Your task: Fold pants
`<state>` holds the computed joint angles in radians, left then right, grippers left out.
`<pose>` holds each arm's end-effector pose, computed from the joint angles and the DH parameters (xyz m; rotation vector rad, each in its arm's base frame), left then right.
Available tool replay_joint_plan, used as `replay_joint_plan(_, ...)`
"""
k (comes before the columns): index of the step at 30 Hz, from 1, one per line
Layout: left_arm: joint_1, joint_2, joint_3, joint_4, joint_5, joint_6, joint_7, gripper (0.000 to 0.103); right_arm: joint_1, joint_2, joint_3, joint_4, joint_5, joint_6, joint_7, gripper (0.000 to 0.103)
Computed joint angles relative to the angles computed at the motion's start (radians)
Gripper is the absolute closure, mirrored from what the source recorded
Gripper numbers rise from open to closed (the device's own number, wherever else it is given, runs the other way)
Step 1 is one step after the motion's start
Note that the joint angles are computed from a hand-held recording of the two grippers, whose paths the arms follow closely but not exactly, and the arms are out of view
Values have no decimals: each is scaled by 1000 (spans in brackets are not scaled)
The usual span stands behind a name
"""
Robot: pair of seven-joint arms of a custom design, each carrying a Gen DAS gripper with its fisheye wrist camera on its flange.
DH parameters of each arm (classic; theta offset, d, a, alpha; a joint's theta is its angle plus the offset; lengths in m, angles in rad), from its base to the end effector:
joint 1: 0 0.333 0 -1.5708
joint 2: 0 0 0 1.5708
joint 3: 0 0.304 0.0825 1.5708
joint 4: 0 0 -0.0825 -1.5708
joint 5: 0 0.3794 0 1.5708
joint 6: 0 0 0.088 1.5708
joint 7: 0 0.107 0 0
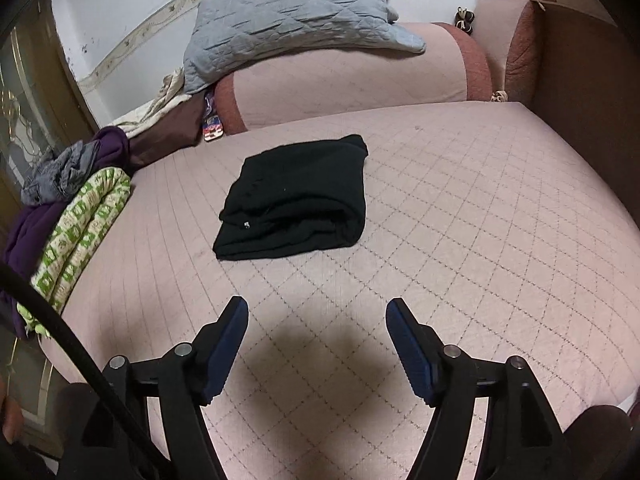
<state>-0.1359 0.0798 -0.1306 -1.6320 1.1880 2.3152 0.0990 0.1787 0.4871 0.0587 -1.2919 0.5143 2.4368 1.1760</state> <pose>0.6117 -0.1452 0.6317 -1.7995 0.9236 -0.7047 0.7199 0.1645 0.5352 -1.9199 1.3675 -0.2241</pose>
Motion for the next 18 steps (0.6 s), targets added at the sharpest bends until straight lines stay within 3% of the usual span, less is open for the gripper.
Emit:
replay_joint_plan(7,20,66,0,44,-282,43,238,0,7,8,-11,1,-22,-14,20,24)
replay_joint_plan(18,-3,118,5,82,-423,14,375,0,16,25,-20,14,-64,-26,42,22)
